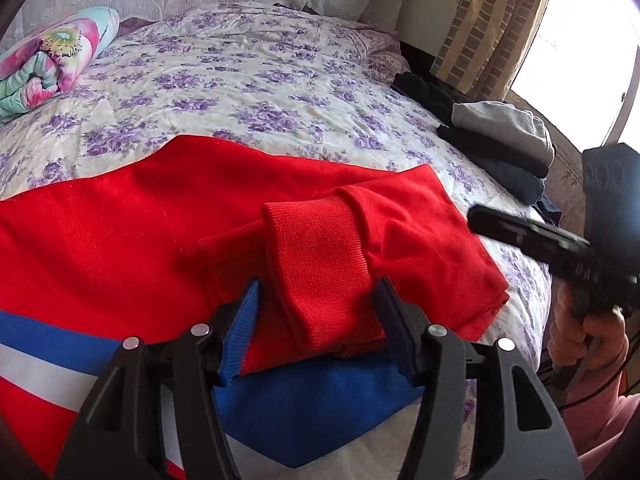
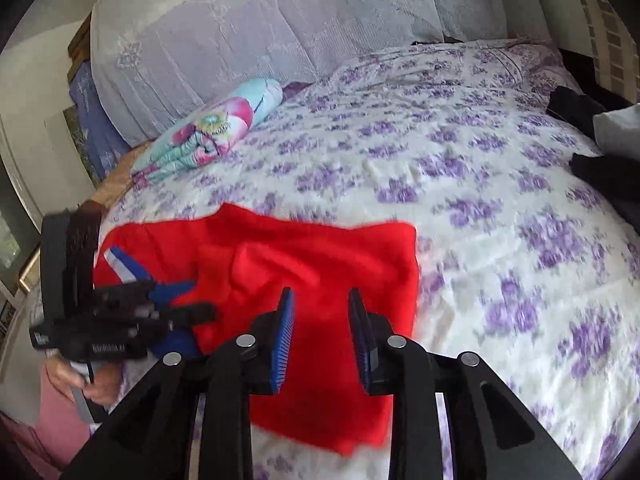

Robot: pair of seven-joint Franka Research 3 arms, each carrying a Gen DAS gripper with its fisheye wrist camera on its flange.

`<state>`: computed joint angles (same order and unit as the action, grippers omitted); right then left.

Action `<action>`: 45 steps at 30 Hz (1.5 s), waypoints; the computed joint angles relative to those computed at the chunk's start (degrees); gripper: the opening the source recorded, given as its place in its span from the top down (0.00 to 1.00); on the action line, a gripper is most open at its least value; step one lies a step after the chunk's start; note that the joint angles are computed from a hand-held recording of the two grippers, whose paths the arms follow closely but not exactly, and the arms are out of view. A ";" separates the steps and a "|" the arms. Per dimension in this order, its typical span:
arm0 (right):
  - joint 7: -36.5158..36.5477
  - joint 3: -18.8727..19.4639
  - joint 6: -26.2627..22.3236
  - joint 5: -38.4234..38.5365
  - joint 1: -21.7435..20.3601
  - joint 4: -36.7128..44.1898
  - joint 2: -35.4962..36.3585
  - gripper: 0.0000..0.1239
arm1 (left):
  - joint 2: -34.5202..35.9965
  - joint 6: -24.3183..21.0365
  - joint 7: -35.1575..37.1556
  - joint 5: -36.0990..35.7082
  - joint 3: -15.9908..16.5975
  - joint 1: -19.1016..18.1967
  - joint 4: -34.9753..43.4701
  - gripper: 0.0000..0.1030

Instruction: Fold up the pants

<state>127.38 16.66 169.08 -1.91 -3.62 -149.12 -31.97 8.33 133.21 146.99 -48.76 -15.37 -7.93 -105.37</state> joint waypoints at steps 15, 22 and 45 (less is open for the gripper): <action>15.50 10.76 -1.88 -12.75 -12.89 1.01 -0.62 0.44 | -1.41 3.58 1.76 -0.10 0.11 -0.83 -2.24 0.34; 17.42 14.15 -7.55 -21.15 -11.96 5.30 -0.38 0.36 | -3.69 7.20 0.18 0.59 0.85 -1.15 -4.38 0.23; -16.58 16.71 -28.55 -39.90 13.04 64.71 54.33 0.31 | -3.23 11.48 -28.87 9.72 9.66 15.59 -1.64 0.08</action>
